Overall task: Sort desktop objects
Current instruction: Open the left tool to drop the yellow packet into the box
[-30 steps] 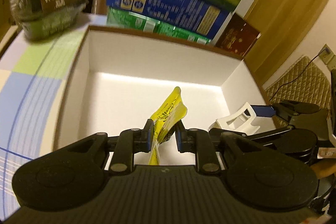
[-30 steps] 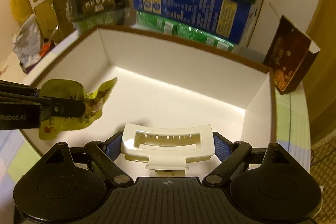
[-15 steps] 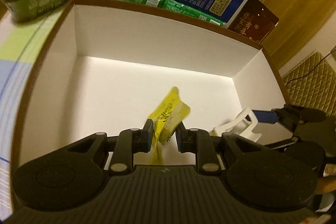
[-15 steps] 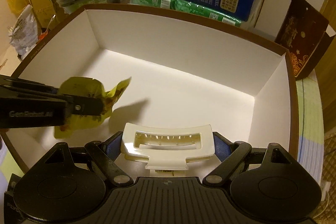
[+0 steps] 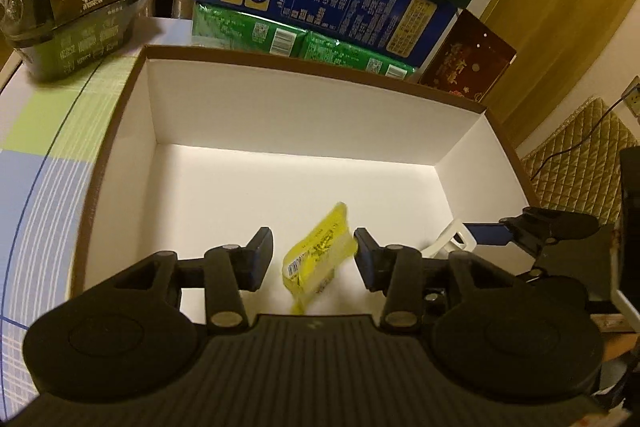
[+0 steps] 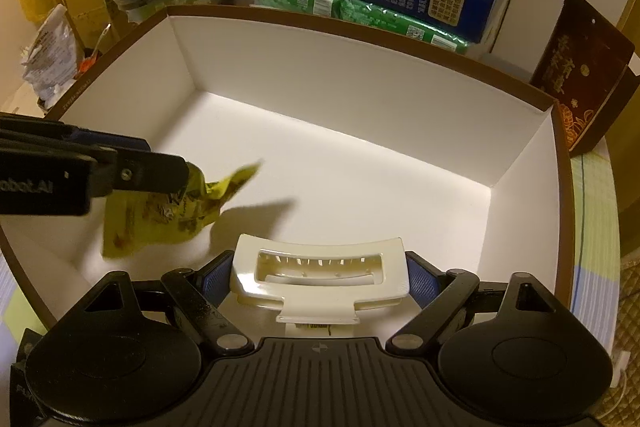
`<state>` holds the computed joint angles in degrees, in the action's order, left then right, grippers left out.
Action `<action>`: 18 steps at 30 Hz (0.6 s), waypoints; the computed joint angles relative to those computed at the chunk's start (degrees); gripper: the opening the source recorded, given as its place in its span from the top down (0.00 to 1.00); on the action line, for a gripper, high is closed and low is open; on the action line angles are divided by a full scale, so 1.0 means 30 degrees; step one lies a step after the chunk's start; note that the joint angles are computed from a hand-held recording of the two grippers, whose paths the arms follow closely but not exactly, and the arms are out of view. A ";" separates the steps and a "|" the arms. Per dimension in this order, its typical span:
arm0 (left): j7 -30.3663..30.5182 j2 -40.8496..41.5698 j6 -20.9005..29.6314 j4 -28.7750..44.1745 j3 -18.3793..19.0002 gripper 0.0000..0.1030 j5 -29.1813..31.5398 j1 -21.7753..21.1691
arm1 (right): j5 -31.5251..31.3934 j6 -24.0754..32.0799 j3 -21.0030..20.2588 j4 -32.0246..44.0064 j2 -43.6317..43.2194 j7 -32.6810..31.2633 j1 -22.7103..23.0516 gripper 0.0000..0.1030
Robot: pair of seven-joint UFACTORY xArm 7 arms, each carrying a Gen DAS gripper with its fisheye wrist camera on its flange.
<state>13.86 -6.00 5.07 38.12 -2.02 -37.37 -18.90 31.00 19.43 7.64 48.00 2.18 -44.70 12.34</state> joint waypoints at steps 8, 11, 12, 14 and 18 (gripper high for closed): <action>0.0272 -0.0997 -0.0411 -0.0434 0.0403 0.62 -0.0178 -0.0279 | 0.0059 0.0120 0.0080 -0.0095 -0.0074 -0.0095 0.0161 0.18; -0.1684 -0.1073 -0.0426 -0.0690 -0.0219 0.61 0.2265 0.0603 | -0.0003 0.0203 0.0066 -0.0189 -0.0160 -0.0035 0.0203 0.18; -0.2195 -0.1108 -0.0400 -0.0790 -0.0300 0.61 0.2889 0.0751 | -0.0005 0.0218 0.0052 -0.0222 -0.0197 -0.0038 0.0211 0.18; -0.3289 -0.1098 -0.0253 -0.0890 -0.0488 0.61 0.4179 0.1112 | -0.0072 0.0168 0.0027 -0.0304 -0.0269 0.0028 0.0242 0.18; -0.4705 -0.1089 -0.0155 -0.1126 -0.0553 0.59 0.5882 0.1405 | 0.0081 0.0165 -0.0045 -0.0454 -0.0473 -0.0143 0.0277 0.17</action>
